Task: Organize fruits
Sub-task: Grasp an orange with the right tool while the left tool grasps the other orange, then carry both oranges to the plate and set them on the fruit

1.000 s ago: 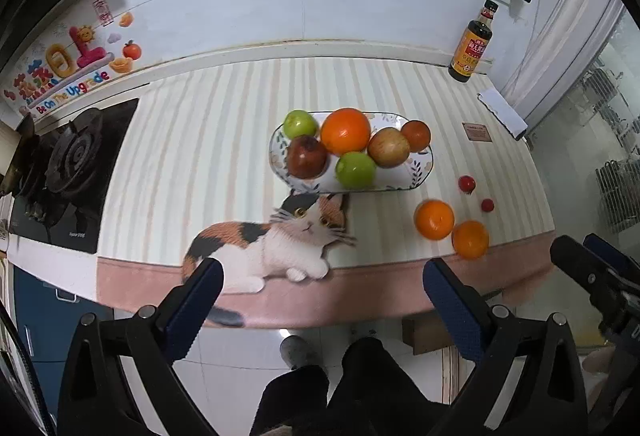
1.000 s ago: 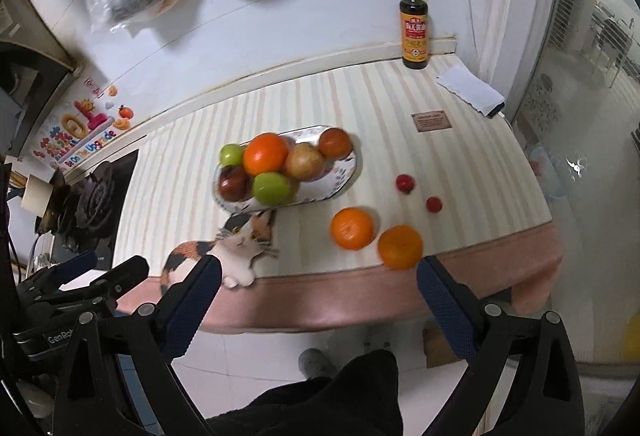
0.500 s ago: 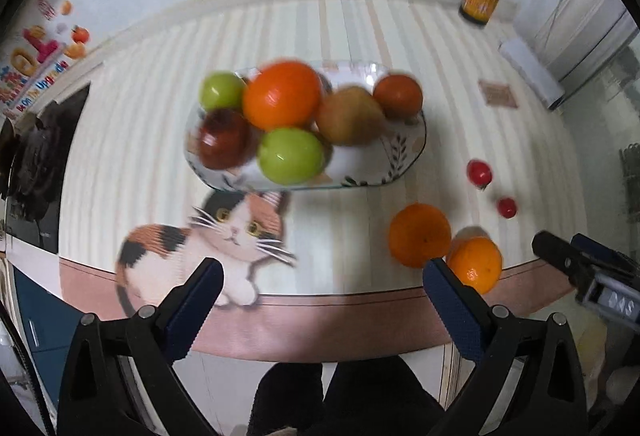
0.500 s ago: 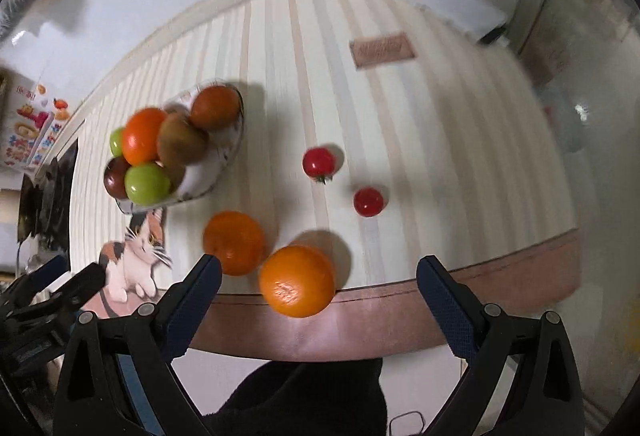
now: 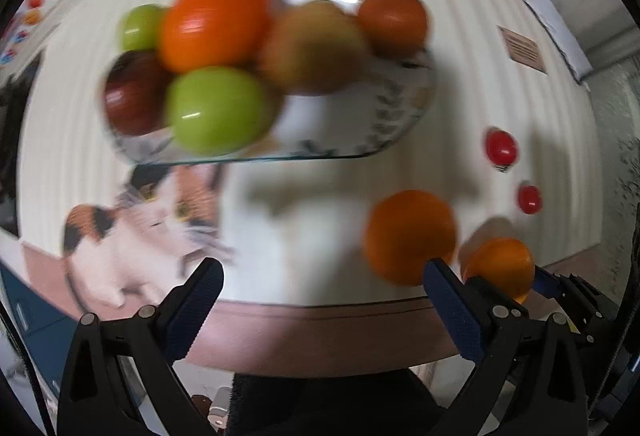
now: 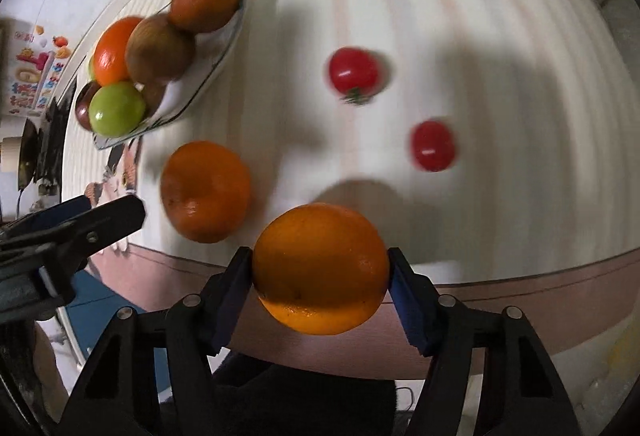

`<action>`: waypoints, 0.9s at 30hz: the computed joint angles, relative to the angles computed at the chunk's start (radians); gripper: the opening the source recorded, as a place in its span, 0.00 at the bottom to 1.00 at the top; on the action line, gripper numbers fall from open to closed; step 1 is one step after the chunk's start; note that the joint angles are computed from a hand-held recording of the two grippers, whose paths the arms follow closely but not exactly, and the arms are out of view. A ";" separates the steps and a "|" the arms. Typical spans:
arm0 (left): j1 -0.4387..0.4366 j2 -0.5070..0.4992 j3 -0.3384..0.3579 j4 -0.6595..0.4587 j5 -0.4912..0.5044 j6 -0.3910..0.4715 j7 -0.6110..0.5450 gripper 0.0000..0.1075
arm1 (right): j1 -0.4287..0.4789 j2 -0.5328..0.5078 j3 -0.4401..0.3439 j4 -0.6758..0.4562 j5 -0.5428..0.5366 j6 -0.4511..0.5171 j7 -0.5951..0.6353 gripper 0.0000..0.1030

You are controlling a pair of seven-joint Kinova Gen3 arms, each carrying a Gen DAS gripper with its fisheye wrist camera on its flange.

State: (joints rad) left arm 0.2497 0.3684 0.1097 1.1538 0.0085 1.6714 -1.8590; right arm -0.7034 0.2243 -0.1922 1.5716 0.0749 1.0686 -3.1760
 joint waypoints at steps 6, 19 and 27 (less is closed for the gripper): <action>0.041 0.046 0.039 0.014 0.057 0.024 -0.042 0.88 | 0.005 -0.030 -0.001 0.014 0.006 0.064 -0.048 0.67; -0.028 -0.003 -0.011 0.078 0.011 -0.046 -0.113 0.58 | 0.003 0.030 -0.005 -0.041 0.007 0.036 -0.025 0.67; -0.136 0.016 -0.049 0.060 0.014 -0.042 -0.105 0.58 | -0.008 0.172 0.044 -0.231 0.012 0.111 0.135 0.68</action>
